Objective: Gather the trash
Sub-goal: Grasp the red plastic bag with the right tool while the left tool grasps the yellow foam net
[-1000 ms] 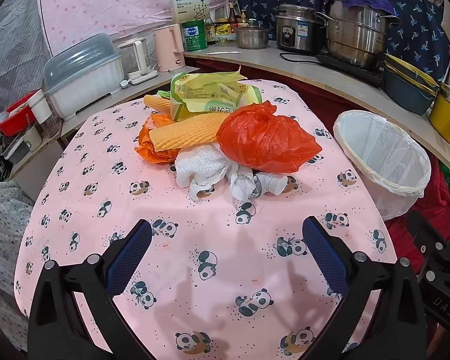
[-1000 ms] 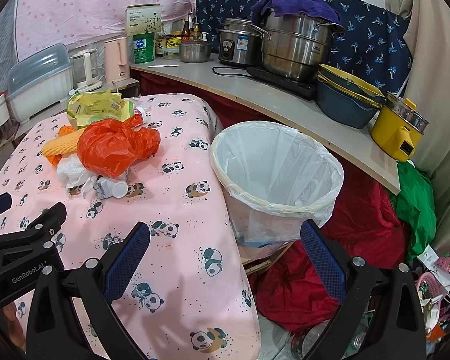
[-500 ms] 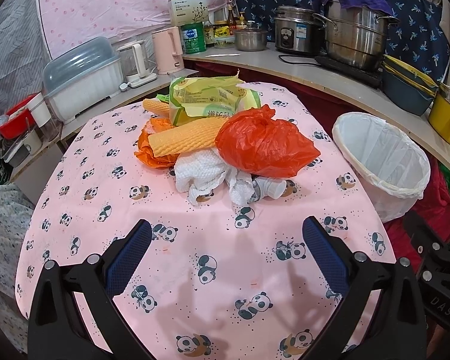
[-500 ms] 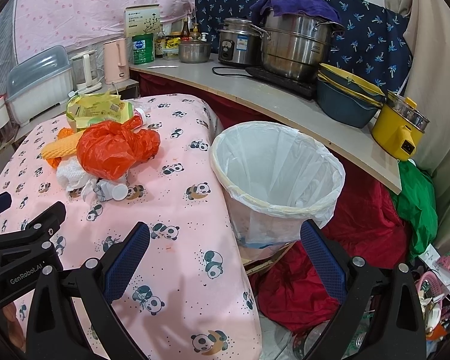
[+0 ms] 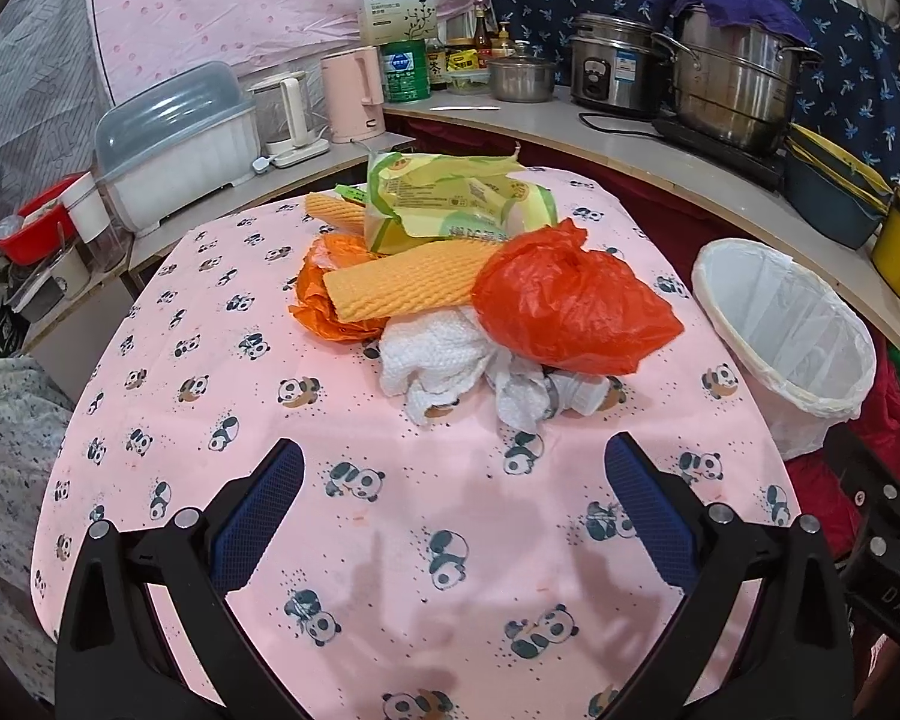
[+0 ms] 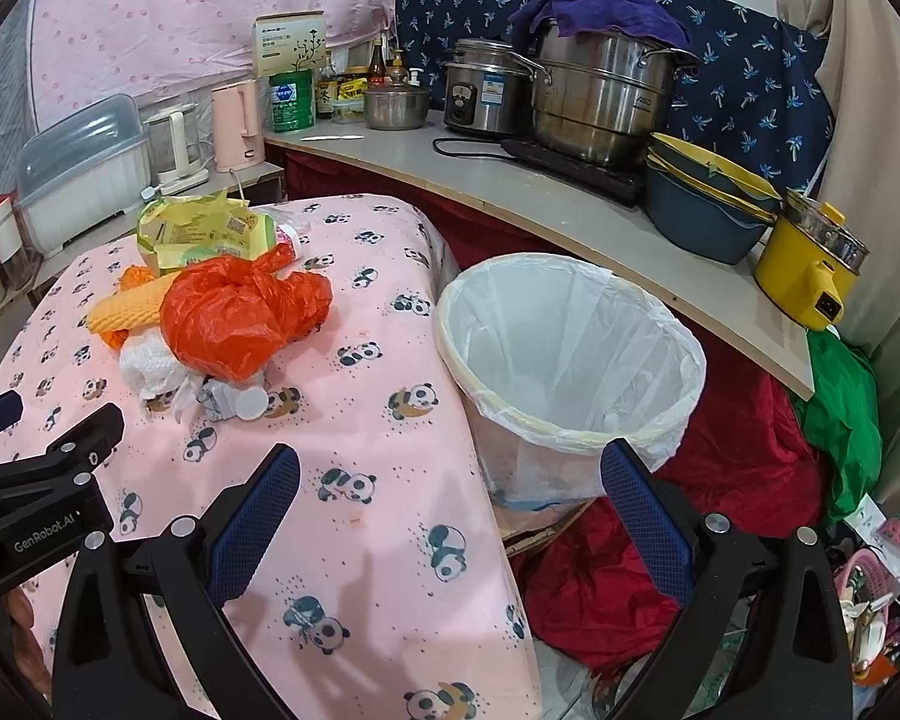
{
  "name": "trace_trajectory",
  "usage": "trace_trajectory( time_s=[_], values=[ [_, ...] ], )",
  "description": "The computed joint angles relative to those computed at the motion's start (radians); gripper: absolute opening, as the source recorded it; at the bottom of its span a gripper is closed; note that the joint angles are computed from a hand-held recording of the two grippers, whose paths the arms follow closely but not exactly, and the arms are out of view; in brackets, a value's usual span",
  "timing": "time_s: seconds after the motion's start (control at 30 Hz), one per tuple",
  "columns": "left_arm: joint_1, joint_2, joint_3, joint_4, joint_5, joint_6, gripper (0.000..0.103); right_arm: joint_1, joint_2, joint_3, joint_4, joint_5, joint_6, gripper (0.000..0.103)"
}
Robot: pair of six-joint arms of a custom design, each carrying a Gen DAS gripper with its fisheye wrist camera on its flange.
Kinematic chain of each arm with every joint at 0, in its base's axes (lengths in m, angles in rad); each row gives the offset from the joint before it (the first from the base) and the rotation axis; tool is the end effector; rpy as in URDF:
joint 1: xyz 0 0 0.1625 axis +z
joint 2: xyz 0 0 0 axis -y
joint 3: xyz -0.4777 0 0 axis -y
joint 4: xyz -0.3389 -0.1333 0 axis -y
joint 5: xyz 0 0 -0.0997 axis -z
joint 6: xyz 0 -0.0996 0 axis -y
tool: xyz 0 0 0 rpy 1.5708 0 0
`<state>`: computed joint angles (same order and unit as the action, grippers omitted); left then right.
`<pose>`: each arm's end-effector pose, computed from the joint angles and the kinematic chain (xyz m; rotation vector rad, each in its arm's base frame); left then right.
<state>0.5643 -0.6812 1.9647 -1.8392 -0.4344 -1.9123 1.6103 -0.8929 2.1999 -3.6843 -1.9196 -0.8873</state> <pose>-0.2894 -0.4479 0.0315 -0.2146 1.9126 -1.0386 0.1199 -0.5202 0.2146 0.9111 -2.2268 0.7591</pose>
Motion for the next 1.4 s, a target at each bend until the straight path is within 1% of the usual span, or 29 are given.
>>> trace_trajectory(
  time_s=[0.17, 0.27, 0.4, 0.53, 0.57, 0.63, 0.8, 0.87, 0.9, 0.93, 0.97, 1.03, 1.07, 1.13, 1.23, 1.33, 1.4],
  values=[
    [0.020, -0.045, 0.027, 0.037, 0.019, -0.042, 0.096, 0.034, 0.026, -0.040, 0.043, 0.002, 0.016, 0.096],
    [0.040, -0.075, 0.048, 0.046, 0.021, -0.057, 0.096, 0.056, 0.049, -0.072, 0.093, 0.006, 0.043, 0.096],
    [0.069, -0.117, 0.080, 0.042, 0.030, -0.078, 0.096, 0.086, 0.104, -0.108, 0.117, -0.002, 0.043, 0.096],
    [0.088, -0.164, 0.120, 0.018, 0.056, -0.077, 0.096, 0.107, 0.143, -0.149, 0.182, 0.018, 0.066, 0.094],
    [0.093, -0.177, 0.137, -0.011, 0.067, -0.062, 0.096, 0.114, 0.158, -0.159, 0.183, 0.016, 0.066, 0.094],
    [0.105, -0.198, 0.161, -0.059, 0.076, -0.033, 0.096, 0.128, 0.186, -0.181, 0.190, 0.003, 0.063, 0.094],
    [0.134, -0.223, 0.195, -0.121, 0.090, -0.020, 0.096, 0.147, 0.247, -0.242, 0.231, -0.021, 0.081, 0.094],
    [0.143, -0.226, 0.216, -0.201, 0.096, 0.029, 0.096, 0.146, 0.261, -0.260, 0.255, -0.023, 0.091, 0.093],
    [0.148, -0.226, 0.222, -0.235, 0.097, 0.052, 0.096, 0.146, 0.268, -0.270, 0.270, -0.024, 0.097, 0.088],
    [0.153, -0.225, 0.233, -0.292, 0.099, 0.092, 0.096, 0.145, 0.272, -0.279, 0.287, -0.025, 0.102, 0.080],
    [0.155, -0.223, 0.243, -0.344, 0.102, 0.128, 0.096, 0.144, 0.276, -0.287, 0.302, -0.028, 0.106, 0.075],
    [0.162, -0.214, 0.257, -0.451, 0.104, 0.208, 0.096, 0.136, 0.270, -0.290, 0.330, -0.013, 0.114, 0.056],
    [0.166, -0.206, 0.265, -0.527, 0.104, 0.268, 0.096, 0.132, 0.265, -0.290, 0.342, -0.003, 0.122, 0.054],
    [0.177, -0.188, 0.267, -0.639, 0.099, 0.363, 0.096, 0.127, 0.255, -0.287, 0.349, 0.014, 0.128, 0.046],
    [0.193, -0.153, 0.254, -0.777, 0.095, 0.500, 0.096, 0.121, 0.239, -0.278, 0.328, 0.034, 0.126, 0.042],
    [0.213, -0.115, 0.231, -0.889, 0.089, 0.629, 0.096, 0.119, 0.227, -0.276, 0.298, 0.033, 0.121, 0.041],
    [0.226, -0.098, 0.210, -0.901, 0.086, 0.662, 0.095, 0.115, 0.221, -0.282, 0.291, 0.029, 0.123, 0.041]
  ],
)
